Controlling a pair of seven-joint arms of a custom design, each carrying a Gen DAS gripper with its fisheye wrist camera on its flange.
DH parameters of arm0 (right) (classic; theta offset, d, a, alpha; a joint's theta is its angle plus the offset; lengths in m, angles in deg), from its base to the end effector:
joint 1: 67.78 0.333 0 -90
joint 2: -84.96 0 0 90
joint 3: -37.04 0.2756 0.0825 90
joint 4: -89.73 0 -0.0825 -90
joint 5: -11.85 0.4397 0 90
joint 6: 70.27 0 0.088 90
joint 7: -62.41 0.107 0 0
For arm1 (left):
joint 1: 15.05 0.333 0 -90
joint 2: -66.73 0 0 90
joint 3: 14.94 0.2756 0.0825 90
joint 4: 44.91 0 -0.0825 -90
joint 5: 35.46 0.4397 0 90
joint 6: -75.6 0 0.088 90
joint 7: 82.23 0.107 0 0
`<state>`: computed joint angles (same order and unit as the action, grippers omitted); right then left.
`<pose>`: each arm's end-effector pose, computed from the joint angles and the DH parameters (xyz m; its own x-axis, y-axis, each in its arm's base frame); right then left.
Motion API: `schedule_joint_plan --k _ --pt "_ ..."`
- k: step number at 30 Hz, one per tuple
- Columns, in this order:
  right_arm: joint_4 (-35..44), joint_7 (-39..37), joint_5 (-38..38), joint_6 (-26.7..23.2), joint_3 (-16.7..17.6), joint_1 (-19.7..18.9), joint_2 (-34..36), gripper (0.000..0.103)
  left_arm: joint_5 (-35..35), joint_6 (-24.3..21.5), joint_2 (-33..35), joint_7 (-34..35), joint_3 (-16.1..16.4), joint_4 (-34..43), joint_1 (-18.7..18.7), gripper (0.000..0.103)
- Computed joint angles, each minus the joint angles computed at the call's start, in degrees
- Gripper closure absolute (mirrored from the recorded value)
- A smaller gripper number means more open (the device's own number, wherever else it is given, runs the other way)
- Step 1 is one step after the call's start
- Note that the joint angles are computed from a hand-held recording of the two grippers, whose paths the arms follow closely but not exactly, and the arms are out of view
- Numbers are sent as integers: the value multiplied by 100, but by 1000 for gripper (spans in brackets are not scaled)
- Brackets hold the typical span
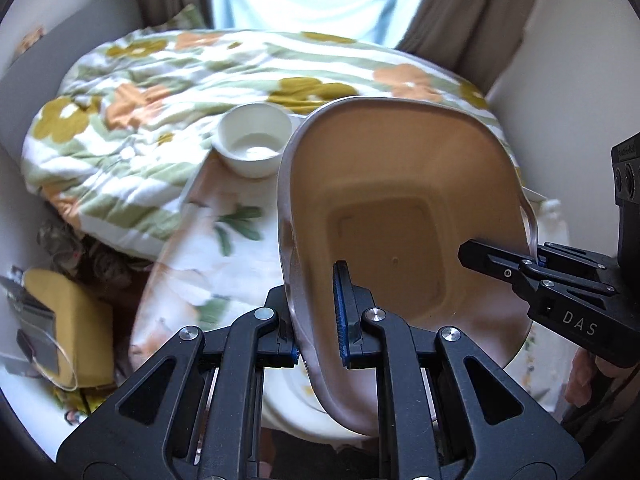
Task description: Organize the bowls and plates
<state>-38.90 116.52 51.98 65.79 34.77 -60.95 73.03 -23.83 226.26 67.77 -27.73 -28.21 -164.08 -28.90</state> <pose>0.5709 0.0523 0.4263 0.3443 -0.8636 -0.3683 -0.8642 -0.1382 -0.4839 0.5665 -0.2952 0.4094 -0.0424 -0.9882 0.1474 -0.8654 -0.0375 -0.4997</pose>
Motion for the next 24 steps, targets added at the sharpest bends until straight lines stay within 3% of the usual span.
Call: schedule_joint_plan --k 6,11,16,24 --pt "-1179 276 -393 210 -223 -479 -1321 90 -278 93 265 242 -333 372 -397 92" --pt "-1870 648 -812 294 -336 -998 -1987 90 -752 46 965 815 -634 987 -596 92" --pt "-2046 956 -1172 328 -423 -1465 -1859 90 -727 -271 1994 1102 -854 1909 -822 92" --pt "-1955 1043 -1166 539 -628 -1734 -1157 90 -605 -833 3576 1314 -988 3450 -1148 92"
